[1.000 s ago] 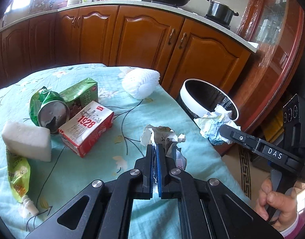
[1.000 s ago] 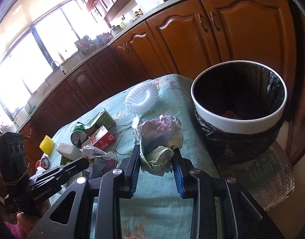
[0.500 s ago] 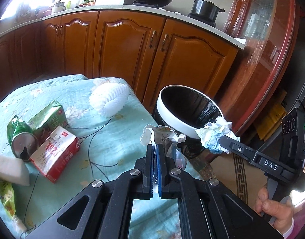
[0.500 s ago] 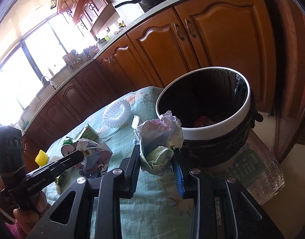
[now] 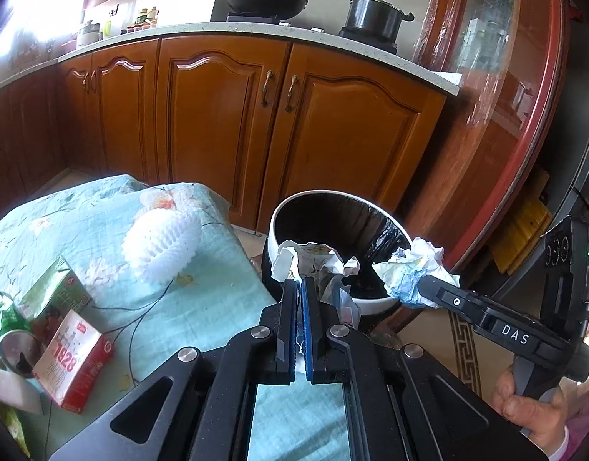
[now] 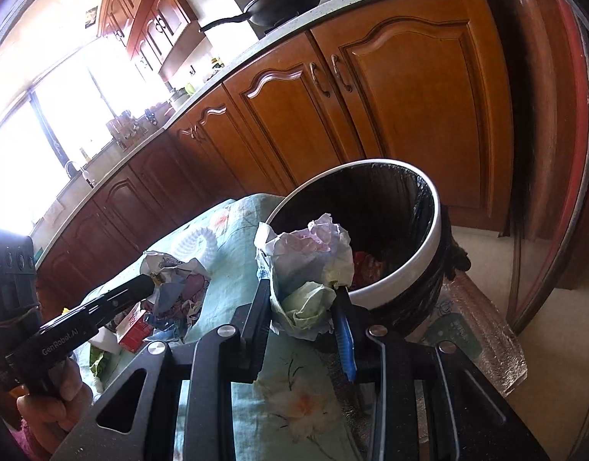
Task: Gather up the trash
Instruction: 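Carry both crumpled items over the black trash bin, then open both grippers to drop the crumpled items into the bin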
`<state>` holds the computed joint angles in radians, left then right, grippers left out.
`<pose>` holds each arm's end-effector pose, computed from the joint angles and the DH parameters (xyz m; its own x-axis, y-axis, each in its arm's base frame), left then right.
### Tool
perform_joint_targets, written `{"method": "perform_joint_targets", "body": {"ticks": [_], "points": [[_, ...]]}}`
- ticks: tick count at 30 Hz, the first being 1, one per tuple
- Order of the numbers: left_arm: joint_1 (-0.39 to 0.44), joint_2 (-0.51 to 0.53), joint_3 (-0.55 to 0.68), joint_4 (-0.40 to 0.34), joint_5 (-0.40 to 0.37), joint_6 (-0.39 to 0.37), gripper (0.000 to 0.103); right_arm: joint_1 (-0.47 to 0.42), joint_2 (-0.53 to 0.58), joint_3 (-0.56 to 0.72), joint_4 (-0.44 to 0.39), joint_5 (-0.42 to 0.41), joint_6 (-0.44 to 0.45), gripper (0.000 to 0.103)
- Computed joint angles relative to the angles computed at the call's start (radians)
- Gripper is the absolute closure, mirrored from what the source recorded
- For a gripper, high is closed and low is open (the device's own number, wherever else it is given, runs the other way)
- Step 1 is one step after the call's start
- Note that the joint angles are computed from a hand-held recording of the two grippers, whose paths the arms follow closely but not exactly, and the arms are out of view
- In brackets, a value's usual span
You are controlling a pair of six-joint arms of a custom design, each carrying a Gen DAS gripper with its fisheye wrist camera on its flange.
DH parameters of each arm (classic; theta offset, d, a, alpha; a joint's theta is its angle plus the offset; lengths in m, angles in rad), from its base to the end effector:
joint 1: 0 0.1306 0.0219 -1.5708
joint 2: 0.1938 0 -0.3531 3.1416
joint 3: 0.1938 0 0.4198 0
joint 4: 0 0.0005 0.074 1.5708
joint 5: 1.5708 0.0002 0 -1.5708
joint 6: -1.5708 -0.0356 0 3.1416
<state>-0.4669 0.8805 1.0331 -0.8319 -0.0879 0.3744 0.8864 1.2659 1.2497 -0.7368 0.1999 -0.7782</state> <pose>0.3170 -0.1568 0.4360 -0.6638 -0.0733 -0.7443 0.1554 0.9599 -0.2332 0.3105 0.3685 0.4001 -0.7767 0.1364 -0.6150 -0.1721 0.8932 0.4155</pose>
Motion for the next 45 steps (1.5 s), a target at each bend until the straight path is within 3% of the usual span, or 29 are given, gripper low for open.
{"method": "perform_joint_targets", "body": {"ticks": [16,34,37,40,45], "points": [[0.014,0.252,0.147,0.077,0.003,-0.044,0.101,-0.096,0.077,0.079,-0.054,-0.034,0.08,0.072],[0.029,0.438,0.282,0.037,0.034,-0.05,0.101,-0.139,0.203,0.187,-0.145,-0.067,0.155,0.067],[0.03,0.45,0.292,0.026,0.037,-0.041,0.092,-0.141,0.205,0.186,-0.141,-0.075,0.154,0.055],[0.026,0.44,0.28,0.033,0.013,-0.024,0.063,-0.142,0.202,0.185,-0.137,-0.076,0.152,0.047],[0.033,0.385,0.231,0.044,0.008,0.005,0.048,-0.134,0.178,0.163,-0.123,-0.063,0.136,0.039]]}}
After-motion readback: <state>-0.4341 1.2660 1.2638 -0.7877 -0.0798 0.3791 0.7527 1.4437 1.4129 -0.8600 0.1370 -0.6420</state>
